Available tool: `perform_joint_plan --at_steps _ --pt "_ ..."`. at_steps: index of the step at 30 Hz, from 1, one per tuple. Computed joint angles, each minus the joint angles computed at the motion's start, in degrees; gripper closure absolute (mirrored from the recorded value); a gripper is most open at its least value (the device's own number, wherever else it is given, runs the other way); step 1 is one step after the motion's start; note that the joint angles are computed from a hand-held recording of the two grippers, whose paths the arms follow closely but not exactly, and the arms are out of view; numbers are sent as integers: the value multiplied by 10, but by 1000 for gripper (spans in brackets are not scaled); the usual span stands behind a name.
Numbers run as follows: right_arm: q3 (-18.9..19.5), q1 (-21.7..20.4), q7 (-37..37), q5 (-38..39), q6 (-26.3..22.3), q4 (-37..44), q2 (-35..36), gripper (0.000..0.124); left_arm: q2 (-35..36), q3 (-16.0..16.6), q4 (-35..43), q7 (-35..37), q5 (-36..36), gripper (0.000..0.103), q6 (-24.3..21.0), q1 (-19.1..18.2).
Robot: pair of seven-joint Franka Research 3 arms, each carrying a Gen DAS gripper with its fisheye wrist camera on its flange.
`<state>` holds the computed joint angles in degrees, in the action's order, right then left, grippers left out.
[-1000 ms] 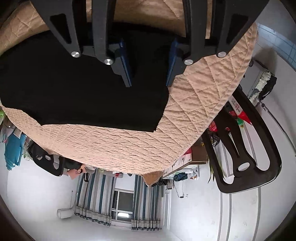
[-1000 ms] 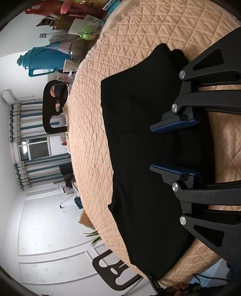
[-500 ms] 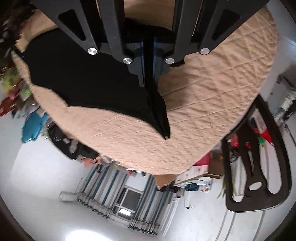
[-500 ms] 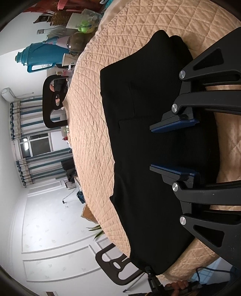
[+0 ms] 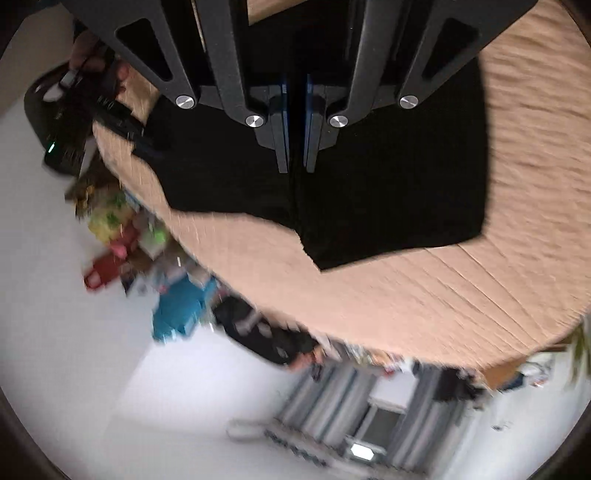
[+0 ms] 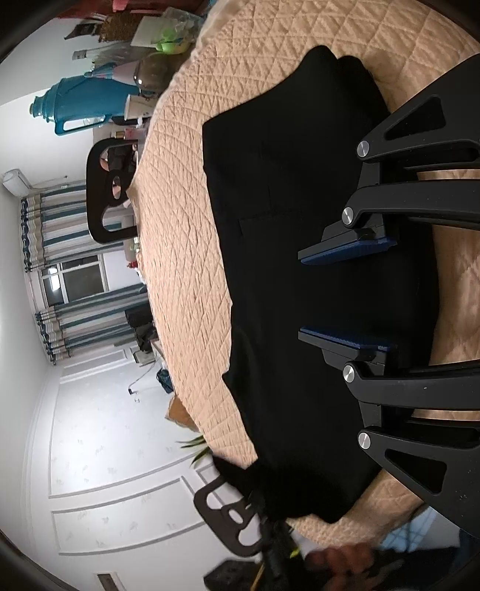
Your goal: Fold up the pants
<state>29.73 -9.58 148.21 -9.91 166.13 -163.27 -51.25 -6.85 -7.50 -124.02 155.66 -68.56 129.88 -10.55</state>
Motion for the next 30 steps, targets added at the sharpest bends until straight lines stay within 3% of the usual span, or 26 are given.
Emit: perform_joint_plan --at_steps 5,9,12,15,18,23,26,30 --pt "-25 25 -24 20 60 3 50 88 21 -9 1 -30 46 93 -24 -1" --pt "-53 60 -62 53 115 15 108 88 -3 8 -10 0 2 70 -56 12" --pt "-105 120 -110 80 158 33 167 88 -16 20 -18 19 -24 68 -50 23" --pt "-191 216 -167 105 181 65 235 84 -17 17 -22 19 -28 68 10 27" --pt "-243 276 -203 132 173 98 277 84 -17 17 -31 16 -21 68 64 28" --pt "-296 339 -264 183 134 157 327 84 -7 16 -37 19 -8 68 89 25" --pt "-304 352 -293 214 125 180 347 83 -4 13 -41 26 -10 68 97 21" --pt "-278 326 -298 242 128 195 361 83 -2 15 -40 37 -18 68 94 21"
